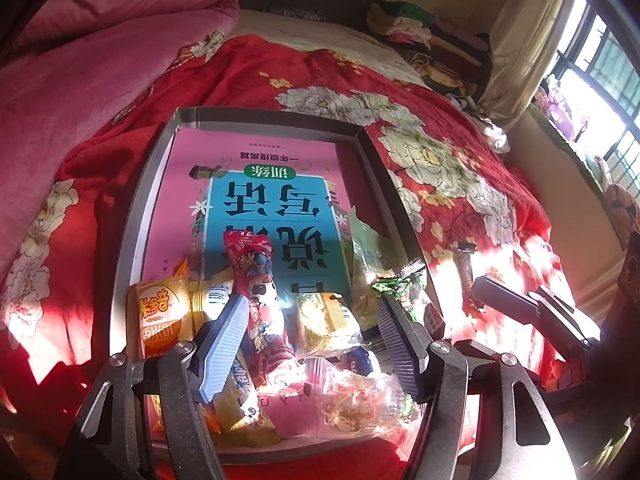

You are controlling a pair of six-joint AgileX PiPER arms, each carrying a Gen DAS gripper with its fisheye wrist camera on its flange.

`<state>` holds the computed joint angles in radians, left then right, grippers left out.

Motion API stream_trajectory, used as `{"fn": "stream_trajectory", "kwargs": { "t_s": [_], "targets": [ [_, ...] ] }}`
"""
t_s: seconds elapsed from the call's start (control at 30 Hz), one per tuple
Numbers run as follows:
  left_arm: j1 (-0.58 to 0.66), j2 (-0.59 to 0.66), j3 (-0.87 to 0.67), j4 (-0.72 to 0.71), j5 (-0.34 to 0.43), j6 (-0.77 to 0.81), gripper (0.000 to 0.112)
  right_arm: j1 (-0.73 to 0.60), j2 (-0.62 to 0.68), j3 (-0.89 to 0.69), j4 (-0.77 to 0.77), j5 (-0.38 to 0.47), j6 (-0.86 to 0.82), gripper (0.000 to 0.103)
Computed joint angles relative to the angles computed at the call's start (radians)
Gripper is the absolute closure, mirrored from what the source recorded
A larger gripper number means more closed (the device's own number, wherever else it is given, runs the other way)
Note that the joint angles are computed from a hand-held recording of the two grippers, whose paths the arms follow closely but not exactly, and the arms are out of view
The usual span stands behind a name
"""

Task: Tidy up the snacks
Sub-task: 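Open both tools to drop the pastry packet and green bag into the tray, then move both open tools back from the tray toward the Snickers bar and cracker bag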

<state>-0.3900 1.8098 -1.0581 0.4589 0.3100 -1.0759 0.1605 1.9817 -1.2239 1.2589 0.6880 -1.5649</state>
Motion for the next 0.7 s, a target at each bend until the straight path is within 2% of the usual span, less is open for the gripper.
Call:
{"fn": "stream_trajectory", "kwargs": {
  "t_s": [0.17, 0.4, 0.7],
  "targets": [
    [-0.005, -0.007, 0.003, 0.008, 0.003, -0.009, 0.043, 0.002, -0.023, 0.025, 0.027, -0.031, -0.034, 0.043],
    [-0.02, -0.021, 0.008, 0.051, 0.01, -0.045, 0.043, -0.026, -0.043, 0.04, 0.072, -0.019, -0.068, 0.042],
    [-0.057, -0.063, 0.028, 0.174, 0.017, -0.166, 0.042, -0.06, -0.082, 0.072, 0.151, -0.022, -0.132, 0.035]
  ]
}}
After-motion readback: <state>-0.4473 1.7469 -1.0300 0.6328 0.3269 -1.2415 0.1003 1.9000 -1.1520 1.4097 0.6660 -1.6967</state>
